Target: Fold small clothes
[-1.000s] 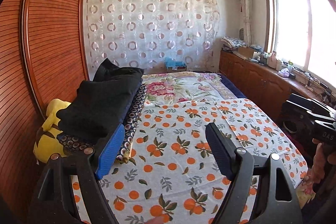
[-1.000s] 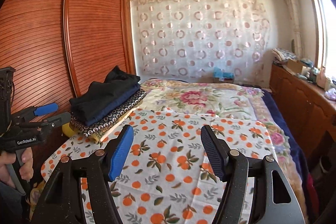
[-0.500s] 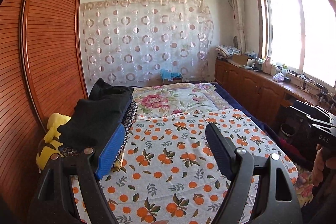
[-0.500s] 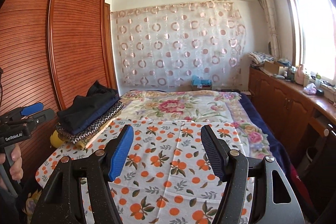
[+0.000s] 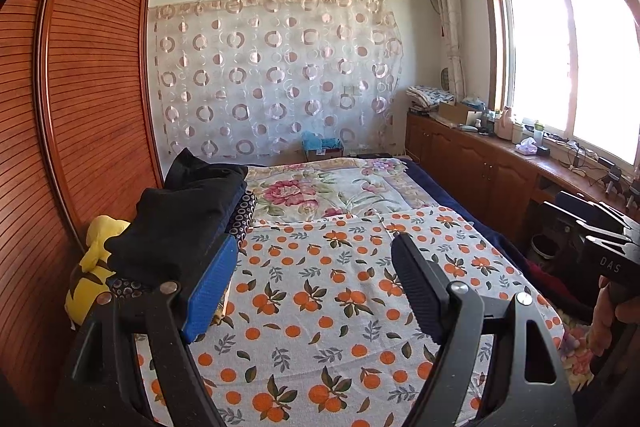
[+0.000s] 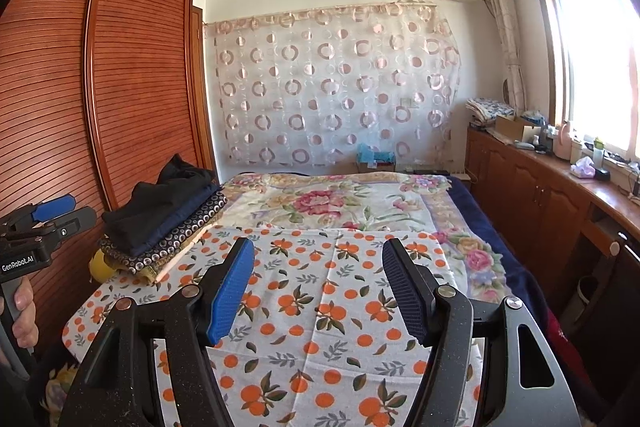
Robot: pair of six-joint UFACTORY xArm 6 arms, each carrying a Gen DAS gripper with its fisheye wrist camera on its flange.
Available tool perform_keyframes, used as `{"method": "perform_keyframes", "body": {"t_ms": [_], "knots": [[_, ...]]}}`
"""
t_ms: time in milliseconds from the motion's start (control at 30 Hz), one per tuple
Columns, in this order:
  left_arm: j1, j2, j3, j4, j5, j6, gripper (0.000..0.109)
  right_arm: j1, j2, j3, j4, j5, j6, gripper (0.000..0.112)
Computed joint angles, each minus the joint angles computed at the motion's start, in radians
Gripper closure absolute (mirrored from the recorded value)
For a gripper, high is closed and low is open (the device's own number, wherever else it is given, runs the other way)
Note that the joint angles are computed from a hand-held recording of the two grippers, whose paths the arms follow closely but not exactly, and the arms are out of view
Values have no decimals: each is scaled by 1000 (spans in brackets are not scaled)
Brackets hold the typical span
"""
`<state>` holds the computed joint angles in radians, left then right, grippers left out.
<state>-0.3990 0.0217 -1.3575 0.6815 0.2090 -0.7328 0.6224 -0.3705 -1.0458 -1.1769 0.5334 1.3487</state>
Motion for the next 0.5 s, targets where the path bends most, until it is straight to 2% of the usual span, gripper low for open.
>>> {"method": "perform_keyframes", "body": {"t_ms": [500], "knots": [[5, 1, 9, -6, 5, -9, 29, -43, -5, 3, 29, -47, -35, 44]]}}
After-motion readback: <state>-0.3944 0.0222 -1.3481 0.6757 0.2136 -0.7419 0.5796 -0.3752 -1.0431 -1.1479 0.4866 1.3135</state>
